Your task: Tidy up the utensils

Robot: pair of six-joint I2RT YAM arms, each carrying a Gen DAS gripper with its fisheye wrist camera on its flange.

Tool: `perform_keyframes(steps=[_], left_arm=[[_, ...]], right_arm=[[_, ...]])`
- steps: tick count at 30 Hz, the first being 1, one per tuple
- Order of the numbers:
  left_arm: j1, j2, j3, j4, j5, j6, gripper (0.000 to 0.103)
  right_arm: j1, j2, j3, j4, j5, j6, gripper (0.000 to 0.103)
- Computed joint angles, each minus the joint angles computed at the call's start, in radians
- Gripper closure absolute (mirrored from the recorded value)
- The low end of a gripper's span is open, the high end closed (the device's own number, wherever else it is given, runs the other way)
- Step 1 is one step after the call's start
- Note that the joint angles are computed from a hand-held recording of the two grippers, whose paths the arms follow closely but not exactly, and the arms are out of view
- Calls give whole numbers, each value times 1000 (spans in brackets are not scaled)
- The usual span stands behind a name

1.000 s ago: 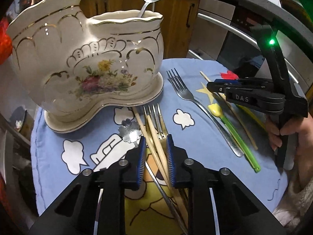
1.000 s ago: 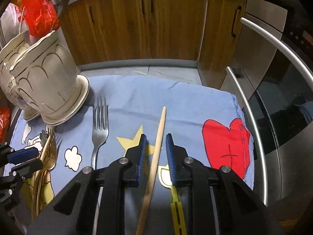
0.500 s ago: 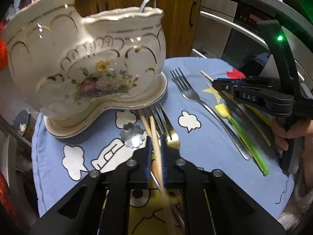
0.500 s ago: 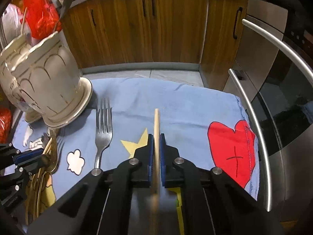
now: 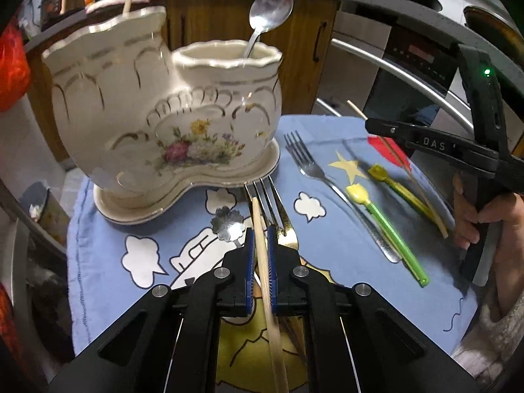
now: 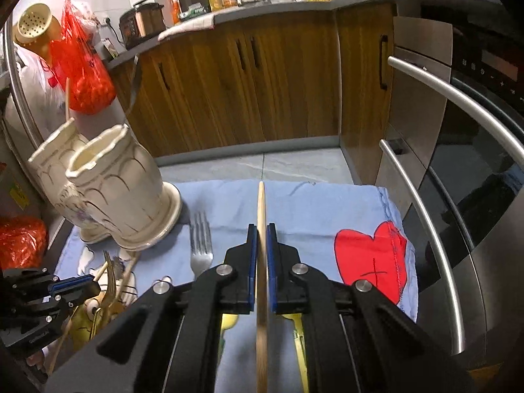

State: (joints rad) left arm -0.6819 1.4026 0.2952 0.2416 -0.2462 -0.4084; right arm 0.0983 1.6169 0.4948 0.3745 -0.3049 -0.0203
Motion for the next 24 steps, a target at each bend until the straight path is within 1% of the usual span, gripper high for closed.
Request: perform_keyframes(steps=[3,5,9,16,20,23,24], left_arm=[[-25,-17,-11,10,-34,2,95],[-33,-31,-19,12,-44,6,95],[-25,-59,-38,19,-37,12,95],[-24,-171,-87,3,-33,21,95],[6,-231,-114,-2,8,28,95],[51,-256,-133,4,71,31,95],[78,-259,-138,7,119,29,95]], right_arm=[[-1,-14,-8,14,-13,-6,97],[16,-32,-20,15,-1,-8,97],[30,-46,-37,40,3,5,97],[42,-75,-58,74,-17,23,97],[56,-78,-63,85,-13,29,97],[63,-74,-58,80,-19,26,97],[67,-71,-55,76,-18,26,97]])
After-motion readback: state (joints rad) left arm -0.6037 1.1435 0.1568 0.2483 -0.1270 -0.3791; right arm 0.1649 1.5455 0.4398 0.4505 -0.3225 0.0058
